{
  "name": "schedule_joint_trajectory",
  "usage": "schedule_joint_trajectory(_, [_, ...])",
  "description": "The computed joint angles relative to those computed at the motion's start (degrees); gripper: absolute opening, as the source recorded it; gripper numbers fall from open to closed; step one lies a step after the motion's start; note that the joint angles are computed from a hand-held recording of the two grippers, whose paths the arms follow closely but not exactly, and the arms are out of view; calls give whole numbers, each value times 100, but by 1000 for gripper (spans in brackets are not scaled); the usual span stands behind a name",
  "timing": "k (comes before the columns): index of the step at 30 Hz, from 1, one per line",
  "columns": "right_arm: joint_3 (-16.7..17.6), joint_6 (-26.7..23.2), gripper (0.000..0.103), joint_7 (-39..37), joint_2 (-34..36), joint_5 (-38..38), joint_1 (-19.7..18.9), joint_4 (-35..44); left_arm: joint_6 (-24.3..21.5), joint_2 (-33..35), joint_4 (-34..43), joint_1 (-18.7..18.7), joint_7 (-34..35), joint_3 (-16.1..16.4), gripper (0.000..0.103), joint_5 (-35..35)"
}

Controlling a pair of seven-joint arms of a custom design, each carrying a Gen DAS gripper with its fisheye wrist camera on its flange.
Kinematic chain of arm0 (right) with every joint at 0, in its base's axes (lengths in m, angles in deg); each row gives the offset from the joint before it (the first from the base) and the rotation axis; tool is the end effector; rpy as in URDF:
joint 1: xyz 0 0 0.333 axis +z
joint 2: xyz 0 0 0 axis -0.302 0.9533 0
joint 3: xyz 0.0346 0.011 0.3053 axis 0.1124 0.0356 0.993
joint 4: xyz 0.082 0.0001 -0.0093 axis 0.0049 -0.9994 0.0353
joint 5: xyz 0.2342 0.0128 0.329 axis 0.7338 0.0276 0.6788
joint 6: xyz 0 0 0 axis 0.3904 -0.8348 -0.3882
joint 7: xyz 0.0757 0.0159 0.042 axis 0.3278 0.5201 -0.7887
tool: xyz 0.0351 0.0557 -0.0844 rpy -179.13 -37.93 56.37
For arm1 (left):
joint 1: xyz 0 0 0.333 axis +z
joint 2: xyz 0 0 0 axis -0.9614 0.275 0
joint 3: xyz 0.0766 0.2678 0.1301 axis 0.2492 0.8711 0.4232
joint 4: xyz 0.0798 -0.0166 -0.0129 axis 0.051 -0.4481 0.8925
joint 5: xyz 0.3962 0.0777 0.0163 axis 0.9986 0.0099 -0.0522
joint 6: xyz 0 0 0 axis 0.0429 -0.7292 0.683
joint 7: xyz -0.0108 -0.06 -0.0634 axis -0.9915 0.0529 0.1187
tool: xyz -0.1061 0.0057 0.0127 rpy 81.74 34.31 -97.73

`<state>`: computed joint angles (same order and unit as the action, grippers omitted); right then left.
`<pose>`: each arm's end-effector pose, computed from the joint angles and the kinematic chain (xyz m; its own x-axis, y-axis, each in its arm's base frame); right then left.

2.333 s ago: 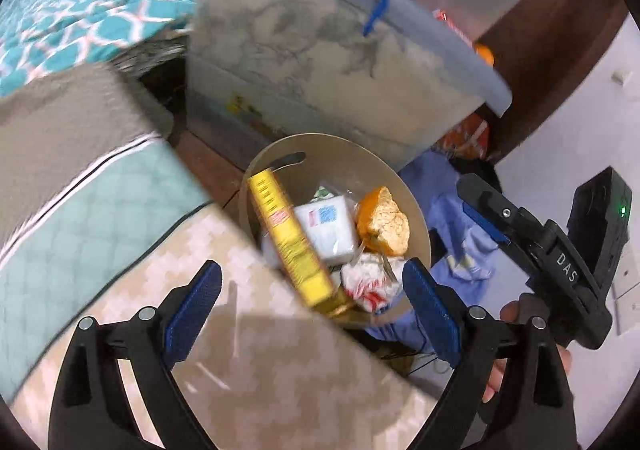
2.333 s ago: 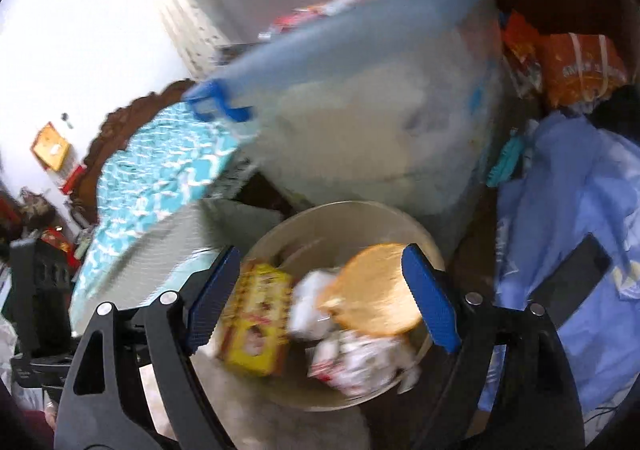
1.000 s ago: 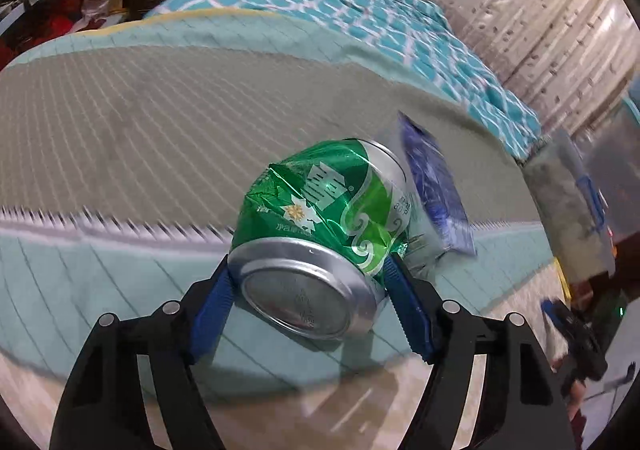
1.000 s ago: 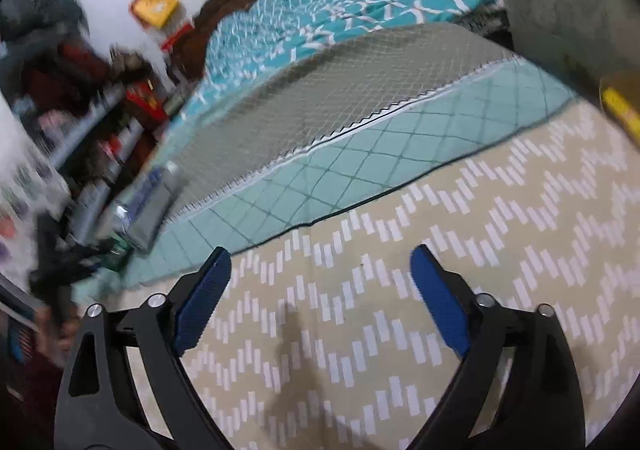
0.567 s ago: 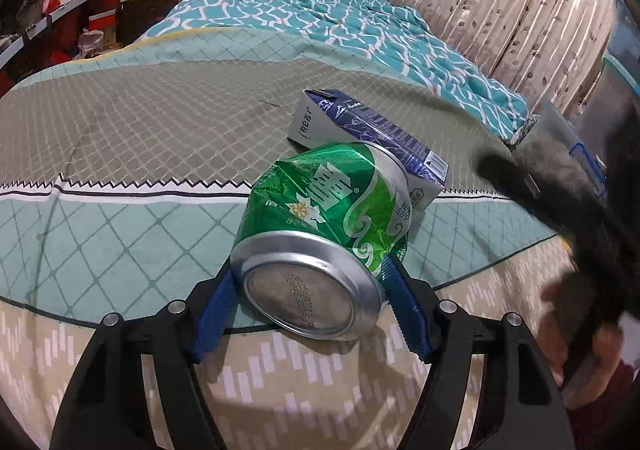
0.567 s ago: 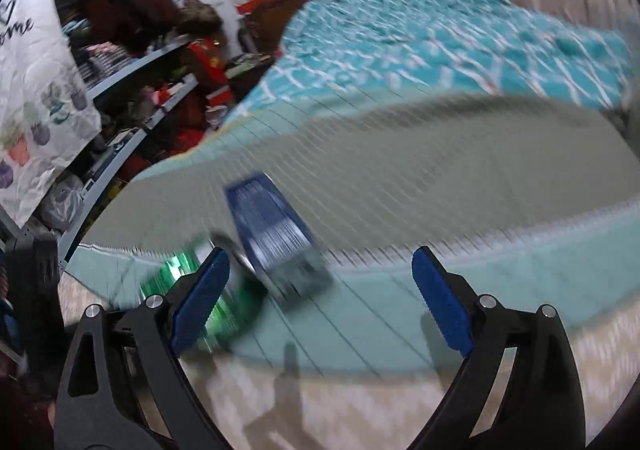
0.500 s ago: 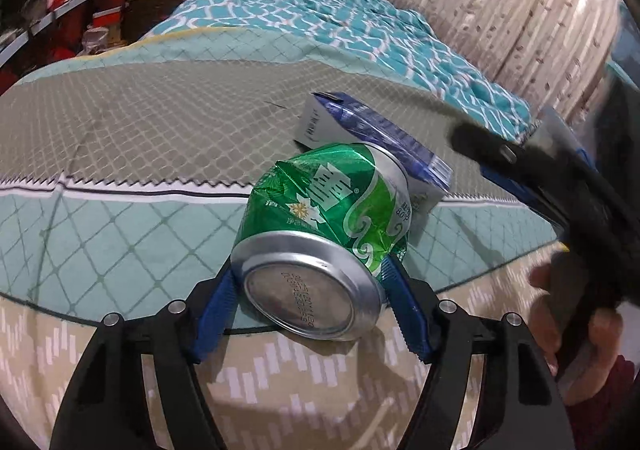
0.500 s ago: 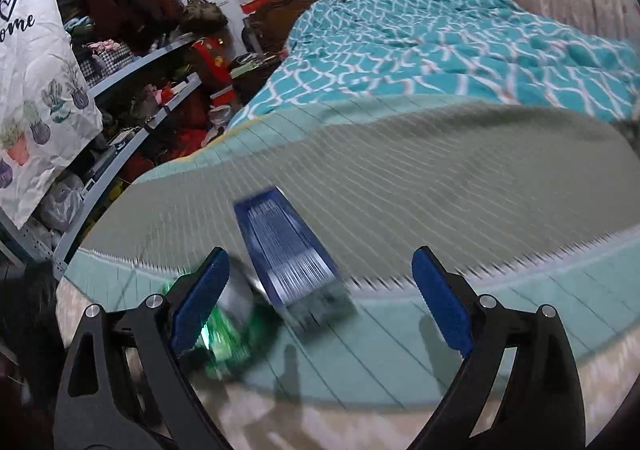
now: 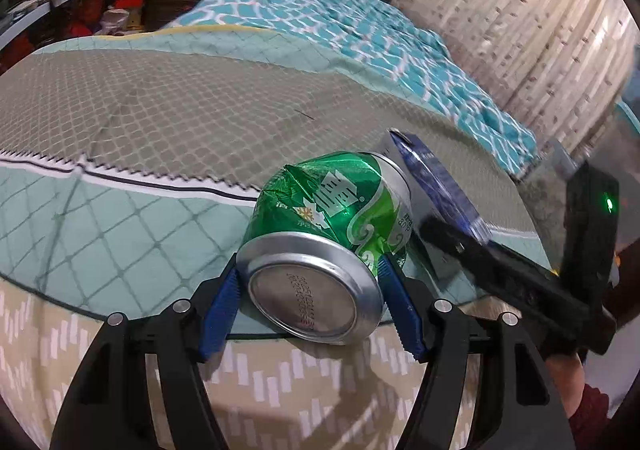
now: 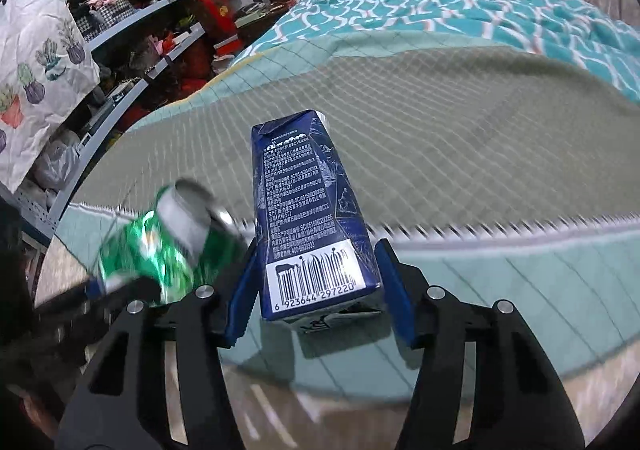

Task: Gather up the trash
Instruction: 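Grasp the blue carton with right tool while left tool holds the can, then carry green can and blue carton to the beige bin and release both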

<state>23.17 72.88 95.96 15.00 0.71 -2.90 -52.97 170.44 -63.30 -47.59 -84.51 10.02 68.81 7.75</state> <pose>0.6737 0.2323 0.4444 0.5175 -0.8096 -0.2770 -0.7517 -0.2755 -0.5992 0.5411 -0.2440 0.4429 0.2354 -0.8997 0.3675 -0.7219 -0.4150 -0.5537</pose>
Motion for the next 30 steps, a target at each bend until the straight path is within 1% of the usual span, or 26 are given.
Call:
schedule_joint_trajectory(1, [-13, 56, 58, -71, -165, 34, -40, -230, 54, 26, 4, 0, 246, -29, 64, -184])
schedule_joint_trajectory(2, [-23, 92, 58, -141, -326, 74, -75, -442, 150, 71, 17, 6, 753, -91, 64, -582])
schedule_joint_trajectory(3, [-36, 103, 58, -315, -566, 169, -164, -749, 173, 108, 46, -4, 1042, -134, 64, -790])
schedule_joint_trajectory(5, [-90, 84, 58, -559, -856, 306, -277, -1102, 148, 189, 138, -44, 1597, -231, 64, -1098])
schedule_joint_trajectory(6, [-129, 99, 57, -699, -1061, 402, -342, -1366, 210, 236, 159, -34, 2126, -345, 64, -1531])
schedule_joint_trajectory(8, [-241, 118, 57, -960, -1489, 621, -477, -1894, 355, 361, 222, 42, 3464, -722, 64, -2772])
schedule_joint_trajectory(9, [-286, 143, 57, -1017, -1608, 674, -500, -2041, 360, 425, 283, 32, 3863, -852, 64, -3113])
schedule_joint_trajectory(11, [-407, 203, 57, -1183, -1936, 849, -592, -2449, 297, 558, 438, -109, 4071, -921, 64, -3168])
schedule_joint_trajectory(12, [-500, 202, 57, -1294, -2161, 1001, -673, -2718, 212, 676, 599, -257, 4088, -932, 64, -3026])
schedule_joint_trajectory(14, [-641, 250, 57, -1376, -2489, 1163, -775, -3113, 163, 917, 848, -187, 4675, -1311, 64, -3526])
schedule_joint_trajectory(16, [-753, 430, 57, -1402, -2798, 1238, -860, -3503, 23, 1137, 1130, -320, 4793, -1387, 64, -3438])
schedule_joint_trajectory(18, [-839, 735, 57, -1417, -3196, 1299, -934, -4010, -140, 1424, 1489, -401, 4981, -1555, 64, -3437])
schedule_joint_trajectory(19, [-881, 859, 57, -1454, -3360, 1342, -952, -4217, -182, 1488, 1576, -464, 4970, -1588, 64, -3401])
schedule_joint_trajectory(23, [-1018, 1397, 57, -1512, -3976, 1446, -1018, -4959, -564, 1954, 2264, -848, 4770, -1501, 65, -2926])
schedule_joint_trajectory(24, [-1047, 1485, 57, -1529, -4053, 1460, -1013, -5049, -616, 2019, 2358, -894, 4725, -1491, 65, -2858])
schedule_joint_trajectory(26, [-1091, 1783, 59, -1639, -4199, 1510, -977, -5237, -748, 2173, 2606, -1078, 4518, -1388, 77, -2614])
schedule_joint_trajectory(27, [-1083, 1899, 62, -1662, -4234, 1470, -969, -5294, -786, 2221, 2682, -1126, 4432, -1359, 79, -2535])
schedule_joint_trajectory(28, [-1101, 1963, 74, -1702, -4248, 1458, -936, -5310, -841, 2272, 2775, -1217, 4279, -1282, 80, -2406])
schedule_joint_trajectory(30, [-1292, 2128, 82, -2093, -4261, 1753, -678, -5307, -945, 2352, 2925, -1318, 4038, -1198, 80, -2228])
